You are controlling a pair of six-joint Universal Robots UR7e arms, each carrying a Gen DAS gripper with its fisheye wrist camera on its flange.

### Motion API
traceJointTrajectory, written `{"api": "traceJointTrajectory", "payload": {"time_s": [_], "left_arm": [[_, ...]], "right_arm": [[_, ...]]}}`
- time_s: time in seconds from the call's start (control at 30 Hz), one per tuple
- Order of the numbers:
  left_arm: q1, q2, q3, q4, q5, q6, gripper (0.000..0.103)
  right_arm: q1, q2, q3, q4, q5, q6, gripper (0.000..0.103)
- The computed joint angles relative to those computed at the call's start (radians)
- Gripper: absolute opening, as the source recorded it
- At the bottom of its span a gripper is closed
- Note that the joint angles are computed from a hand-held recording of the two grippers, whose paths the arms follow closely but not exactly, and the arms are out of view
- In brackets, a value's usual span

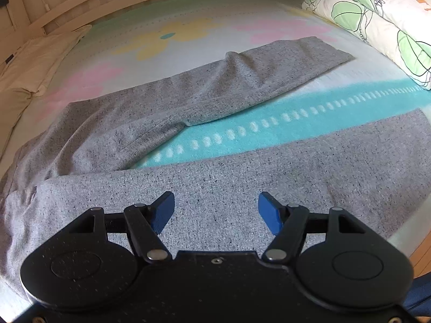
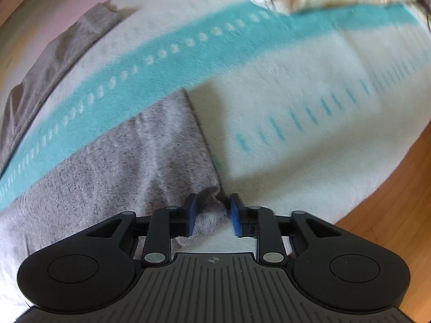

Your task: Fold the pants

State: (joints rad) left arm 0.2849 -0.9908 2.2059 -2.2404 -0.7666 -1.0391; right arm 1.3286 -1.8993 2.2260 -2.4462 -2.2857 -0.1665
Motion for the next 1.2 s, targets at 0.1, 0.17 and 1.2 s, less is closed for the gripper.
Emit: {"api": "traceJointTrajectory", "payload": {"time_s": [0.1, 0.17, 1.2], "left_arm": [[0.004, 0.0, -0.001, 0.003, -0.002, -0.003, 0.071], [0.006, 0.0, -0.001, 0.008, -0.002, -0.007, 0.071], [0.242, -0.077, -0.195, 0.242, 0.148, -0.016, 0.074]], "right_arm": [[0.069, 0.047, 0.034, -0.104, -0.156, -0.05, 0.004], [0.053, 0.059, 0.027, -0.064, -0.165, -0.014, 0.004], [0.309, 0.469, -0.222, -0.328, 0.103, 0.021, 0.021]]}}
